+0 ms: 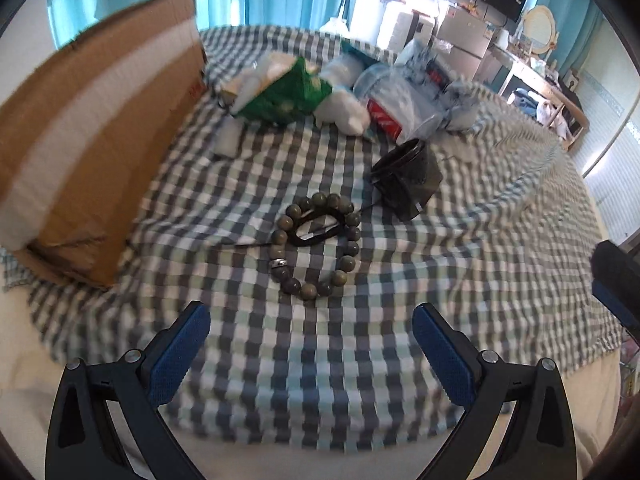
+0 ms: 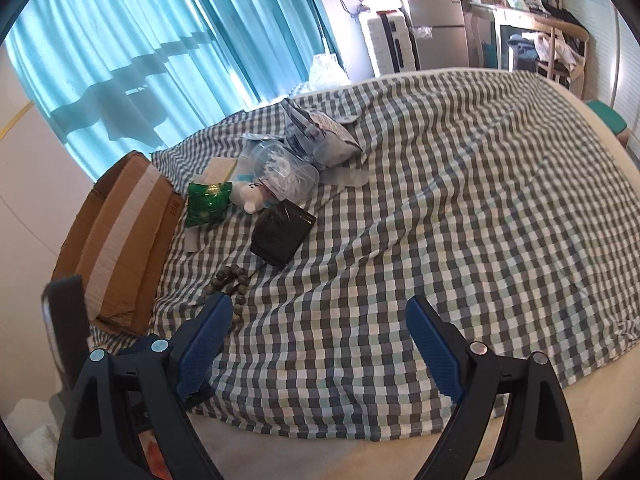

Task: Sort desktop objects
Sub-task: 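Move both tools back toward the bead bracelet and black case, then grasp the bead bracelet with left tool while right tool grasps the black case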

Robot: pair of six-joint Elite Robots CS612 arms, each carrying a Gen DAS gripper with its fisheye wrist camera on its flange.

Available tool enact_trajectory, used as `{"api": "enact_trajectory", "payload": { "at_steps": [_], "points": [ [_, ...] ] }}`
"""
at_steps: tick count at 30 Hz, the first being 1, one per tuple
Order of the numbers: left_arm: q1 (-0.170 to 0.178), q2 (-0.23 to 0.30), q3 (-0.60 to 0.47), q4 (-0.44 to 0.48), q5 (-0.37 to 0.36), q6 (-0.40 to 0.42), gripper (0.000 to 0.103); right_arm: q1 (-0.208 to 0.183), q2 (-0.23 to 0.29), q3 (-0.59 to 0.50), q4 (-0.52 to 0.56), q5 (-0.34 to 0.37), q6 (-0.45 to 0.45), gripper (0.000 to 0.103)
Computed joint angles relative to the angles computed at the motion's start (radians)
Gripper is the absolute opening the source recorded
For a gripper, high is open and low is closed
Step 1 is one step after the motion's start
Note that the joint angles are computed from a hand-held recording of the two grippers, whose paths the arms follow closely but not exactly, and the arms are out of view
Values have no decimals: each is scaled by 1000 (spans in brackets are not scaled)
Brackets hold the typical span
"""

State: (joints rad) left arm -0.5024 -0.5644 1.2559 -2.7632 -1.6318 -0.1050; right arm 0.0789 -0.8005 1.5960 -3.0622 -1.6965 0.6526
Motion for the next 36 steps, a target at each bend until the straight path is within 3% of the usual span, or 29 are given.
{"api": "enact_trajectory", "payload": {
  "at_steps": [6, 8, 10, 12, 15, 16, 19, 25, 30, 32, 35, 36],
  "points": [
    [10, 81, -120, 84, -57, -41, 99, -13, 39, -44, 47, 40, 10, 88],
    [7, 98, -154, 141, -39, -8, 96, -18, 53, -59, 71, 52, 9, 88],
    [7, 103, -163, 141, -33, 27, 88, -21, 68, -77, 98, 65, 13, 88],
    [14, 104, -167, 134, -52, 53, 57, -24, 80, -92, 113, 77, 15, 88],
    [35, 106, -182, 153, -122, 57, 33, -23, 103, -128, 139, 88, 2, 88],
    [43, 106, -186, 155, -147, 48, 31, -21, 110, -140, 143, 90, -5, 88],
    [56, 101, -182, 134, -176, 33, 11, -17, 131, -179, 150, 104, -17, 88],
    [66, 97, -174, 84, -162, 37, 11, -16, 191, -283, 151, 130, 50, 88],
    [75, 111, -196, 96, -158, 16, 11, -13, 224, -340, 205, 103, 240, 88],
    [76, 116, -199, 102, -160, 19, 11, -19, 234, -348, 193, 124, 316, 88],
    [72, 131, -229, 132, -167, 26, 11, -24, 246, -365, 195, 129, 337, 88],
    [72, 132, -231, 139, -171, 32, 11, -25, 249, -372, 213, 125, 329, 81]
  ]
}}
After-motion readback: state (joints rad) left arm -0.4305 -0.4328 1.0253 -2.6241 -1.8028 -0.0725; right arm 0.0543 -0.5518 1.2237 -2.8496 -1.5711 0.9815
